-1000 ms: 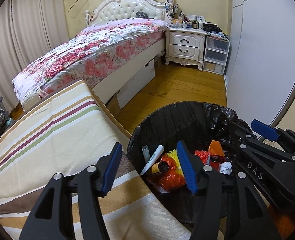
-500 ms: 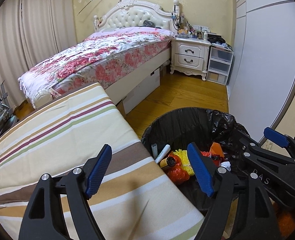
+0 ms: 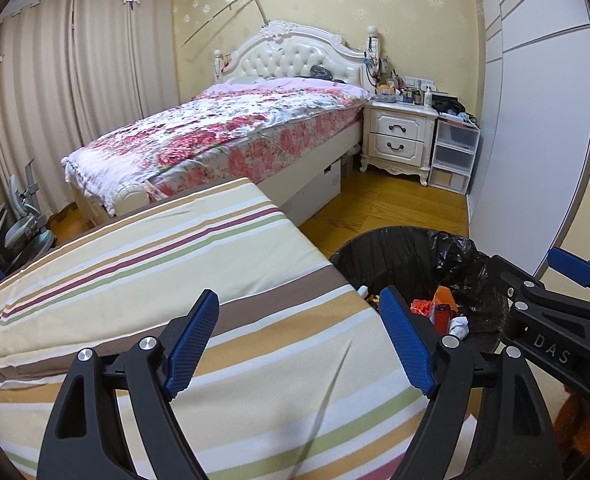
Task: Collect trash
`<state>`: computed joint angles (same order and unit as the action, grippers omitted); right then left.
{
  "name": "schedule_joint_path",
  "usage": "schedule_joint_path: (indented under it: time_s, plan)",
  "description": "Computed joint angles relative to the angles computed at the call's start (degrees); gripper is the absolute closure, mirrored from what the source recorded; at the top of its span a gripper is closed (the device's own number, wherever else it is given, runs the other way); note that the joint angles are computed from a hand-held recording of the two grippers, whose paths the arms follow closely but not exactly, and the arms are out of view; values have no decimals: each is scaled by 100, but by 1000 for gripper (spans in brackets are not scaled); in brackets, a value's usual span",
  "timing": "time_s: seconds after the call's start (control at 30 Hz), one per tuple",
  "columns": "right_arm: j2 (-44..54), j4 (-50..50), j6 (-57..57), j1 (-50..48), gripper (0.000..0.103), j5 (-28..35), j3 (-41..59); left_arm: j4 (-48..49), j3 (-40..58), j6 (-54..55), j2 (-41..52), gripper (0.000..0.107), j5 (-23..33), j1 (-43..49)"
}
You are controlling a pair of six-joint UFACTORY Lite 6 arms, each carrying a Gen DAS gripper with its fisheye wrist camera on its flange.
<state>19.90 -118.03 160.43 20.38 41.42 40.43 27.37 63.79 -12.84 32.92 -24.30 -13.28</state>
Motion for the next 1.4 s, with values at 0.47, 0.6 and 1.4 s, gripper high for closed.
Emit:
schedule_joint_path:
  time_s: [0.47,0.6,1.4]
  plan:
    - [-496,934,-558,1051,19,400,-270,2,-1027,99,-753,26,-454,515]
    - [-464,989,-601,1111,19,423,-224,-16,-1114,114,-802,26,-501,559]
    - [-407,1013,-565,1163,19,456,-207,19,-1226,122,-823,26,-565,628]
